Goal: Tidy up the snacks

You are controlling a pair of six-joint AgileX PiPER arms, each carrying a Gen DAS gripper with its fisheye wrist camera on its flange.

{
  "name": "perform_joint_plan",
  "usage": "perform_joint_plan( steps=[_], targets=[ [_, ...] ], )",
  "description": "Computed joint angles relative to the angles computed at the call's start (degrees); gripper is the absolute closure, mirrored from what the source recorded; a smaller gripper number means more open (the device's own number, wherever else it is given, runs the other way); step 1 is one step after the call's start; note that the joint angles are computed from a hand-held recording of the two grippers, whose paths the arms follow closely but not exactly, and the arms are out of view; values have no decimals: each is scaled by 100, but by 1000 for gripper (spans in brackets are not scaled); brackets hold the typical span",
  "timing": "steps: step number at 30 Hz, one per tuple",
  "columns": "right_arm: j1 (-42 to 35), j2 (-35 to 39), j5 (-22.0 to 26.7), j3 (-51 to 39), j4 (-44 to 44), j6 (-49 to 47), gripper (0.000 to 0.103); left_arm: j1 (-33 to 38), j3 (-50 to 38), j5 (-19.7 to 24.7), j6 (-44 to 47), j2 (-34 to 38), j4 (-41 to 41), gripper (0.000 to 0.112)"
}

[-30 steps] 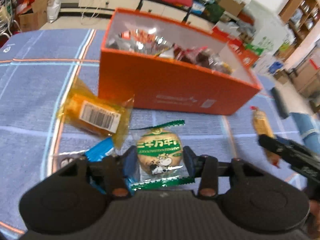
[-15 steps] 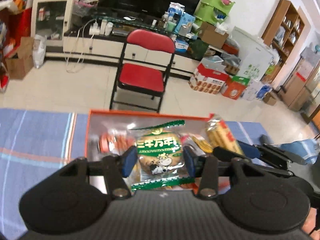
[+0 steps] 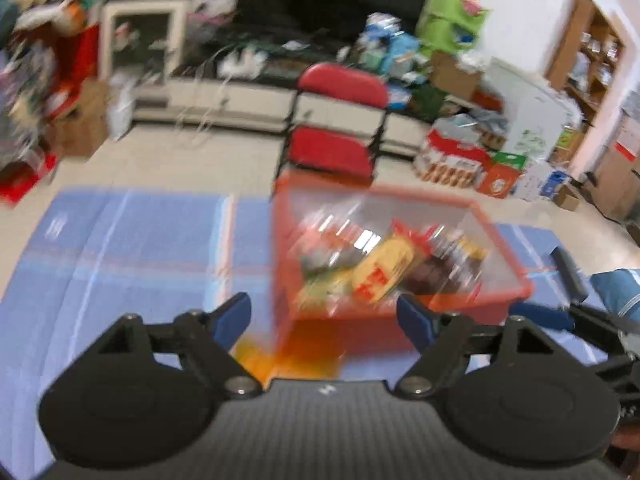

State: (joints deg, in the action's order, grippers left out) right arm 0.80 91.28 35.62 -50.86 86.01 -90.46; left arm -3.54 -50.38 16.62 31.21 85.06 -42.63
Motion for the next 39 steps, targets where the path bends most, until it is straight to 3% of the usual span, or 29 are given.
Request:
perform_joint_plan(
  steps=[6, 11, 16, 18, 24, 27, 29, 32, 34, 37, 39],
  targets=[
    [1016, 398, -251, 922, 721, -474, 34, 1234, 1756, 399, 2593, -465, -2512, 33],
    [2134, 829, -1387, 572, 1090, -910, 35, 1594, 1987, 446, 3444, -294, -3408, 33],
    [2322, 1154, -1447, 235, 800, -571, 61, 1604, 2077, 1051, 4579, -221, -4691, 33],
    [2372, 1174, -1535, 314, 1039, -830, 62, 1504, 2121, 1265, 4877, -186, -4951, 33],
    [1877, 673, -1714, 1003, 1092, -1470, 62, 791, 2142, 967, 4669, -296, -4984, 33],
    [1386, 307, -1828, 1255, 124, -809, 58, 835, 1977, 832, 4274, -150, -4781, 33],
    [846, 179, -1431, 1230, -548, -139, 55, 1047, 1853, 839, 4196, -21, -4724, 33],
    [326, 205, -714, 1009, -103, -298, 45, 1503, 1543, 964, 4110, 295, -4754, 33],
    [530, 463, -708, 601, 119, -298, 37, 1670, 1168, 951, 3646, 541, -4303, 33],
    [1027, 999, -941, -59, 186, -178, 37, 1581, 673, 655, 3243, 642, -3560, 33],
    [1311, 1359, -1130, -435, 105, -21, 37, 1519, 310, 748, 3210, 804, -3136, 28]
  ],
)
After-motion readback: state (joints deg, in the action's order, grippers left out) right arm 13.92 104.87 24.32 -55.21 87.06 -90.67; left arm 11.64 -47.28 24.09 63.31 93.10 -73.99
